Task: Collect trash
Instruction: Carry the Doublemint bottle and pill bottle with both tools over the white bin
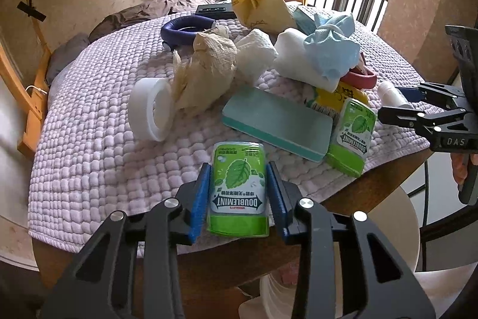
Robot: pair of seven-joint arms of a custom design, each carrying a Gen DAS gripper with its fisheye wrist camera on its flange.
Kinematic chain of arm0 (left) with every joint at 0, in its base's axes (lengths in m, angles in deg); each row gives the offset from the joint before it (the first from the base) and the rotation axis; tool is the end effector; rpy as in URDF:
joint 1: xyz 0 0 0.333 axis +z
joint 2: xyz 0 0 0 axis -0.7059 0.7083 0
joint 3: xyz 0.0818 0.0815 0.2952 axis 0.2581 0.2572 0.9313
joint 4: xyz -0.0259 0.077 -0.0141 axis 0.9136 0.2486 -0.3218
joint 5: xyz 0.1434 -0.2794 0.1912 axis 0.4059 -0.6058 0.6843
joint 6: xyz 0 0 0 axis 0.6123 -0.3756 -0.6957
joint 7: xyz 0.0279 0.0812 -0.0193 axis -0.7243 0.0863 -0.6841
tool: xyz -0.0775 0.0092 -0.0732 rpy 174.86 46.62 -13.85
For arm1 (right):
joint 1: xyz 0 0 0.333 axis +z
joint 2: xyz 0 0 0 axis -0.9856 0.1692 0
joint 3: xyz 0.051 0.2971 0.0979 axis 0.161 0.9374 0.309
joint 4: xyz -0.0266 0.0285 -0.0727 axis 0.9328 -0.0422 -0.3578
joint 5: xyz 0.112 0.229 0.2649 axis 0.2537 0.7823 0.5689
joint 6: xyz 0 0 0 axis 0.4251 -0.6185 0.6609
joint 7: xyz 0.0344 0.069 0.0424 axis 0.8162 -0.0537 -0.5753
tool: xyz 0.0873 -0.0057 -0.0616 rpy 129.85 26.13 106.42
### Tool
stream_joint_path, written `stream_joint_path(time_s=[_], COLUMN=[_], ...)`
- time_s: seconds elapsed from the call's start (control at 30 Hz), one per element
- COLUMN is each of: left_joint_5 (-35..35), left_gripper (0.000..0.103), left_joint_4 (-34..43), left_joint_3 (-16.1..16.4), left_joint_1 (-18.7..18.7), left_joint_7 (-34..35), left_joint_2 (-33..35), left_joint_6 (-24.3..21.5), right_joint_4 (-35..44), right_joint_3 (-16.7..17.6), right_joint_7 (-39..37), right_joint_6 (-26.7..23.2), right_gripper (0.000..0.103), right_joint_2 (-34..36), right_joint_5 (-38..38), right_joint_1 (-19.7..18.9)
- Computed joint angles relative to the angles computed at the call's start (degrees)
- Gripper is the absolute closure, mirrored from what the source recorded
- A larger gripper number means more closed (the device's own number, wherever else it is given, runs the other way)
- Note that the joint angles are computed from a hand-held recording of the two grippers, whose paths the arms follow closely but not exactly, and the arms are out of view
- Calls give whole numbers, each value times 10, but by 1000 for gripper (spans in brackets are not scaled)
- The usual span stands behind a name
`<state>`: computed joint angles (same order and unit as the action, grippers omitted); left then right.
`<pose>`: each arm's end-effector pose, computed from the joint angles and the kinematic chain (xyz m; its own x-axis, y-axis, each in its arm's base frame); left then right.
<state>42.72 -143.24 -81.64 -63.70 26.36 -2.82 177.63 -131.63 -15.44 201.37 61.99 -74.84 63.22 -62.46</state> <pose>0.5499 -0.3917 0.5493 -0.7375 -0.6748 0.0274 -0.5551 0.5826 -0.5937 0.5109 0.2352 0.5606 -0.0970 -0.9847 -0.1450 -0.8214 0.1614 -0.5471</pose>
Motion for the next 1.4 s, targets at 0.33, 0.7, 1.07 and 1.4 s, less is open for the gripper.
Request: stream_joint_path(time_s=[0.33, 0.7, 1.07, 1.4], left_joint_5=[-6, -15, -37, -43], left_gripper=[64, 64, 64, 64], left_joint_4=[1, -12, -44, -73], left_joint_3=[1, 1, 0, 2], left_joint_1=[1, 2, 3, -5], left_joint_7=[-2, 3, 18, 35], left_joint_2=[-11, -28, -58, -85], left_joint_6=[-11, -15, -11, -12], right_joint_4=[-1, -10, -20, -15], right_joint_3=[7, 23, 36, 46], right_joint_7=[25, 58, 74, 73], right_joint_6=[-29, -58, -68, -77], right_gripper=[44, 44, 44, 44], right_joint_2=[-18, -45, -62, -72], right_joint_5=[14, 10, 13, 27], right_joint_1=[2, 5, 8, 16])
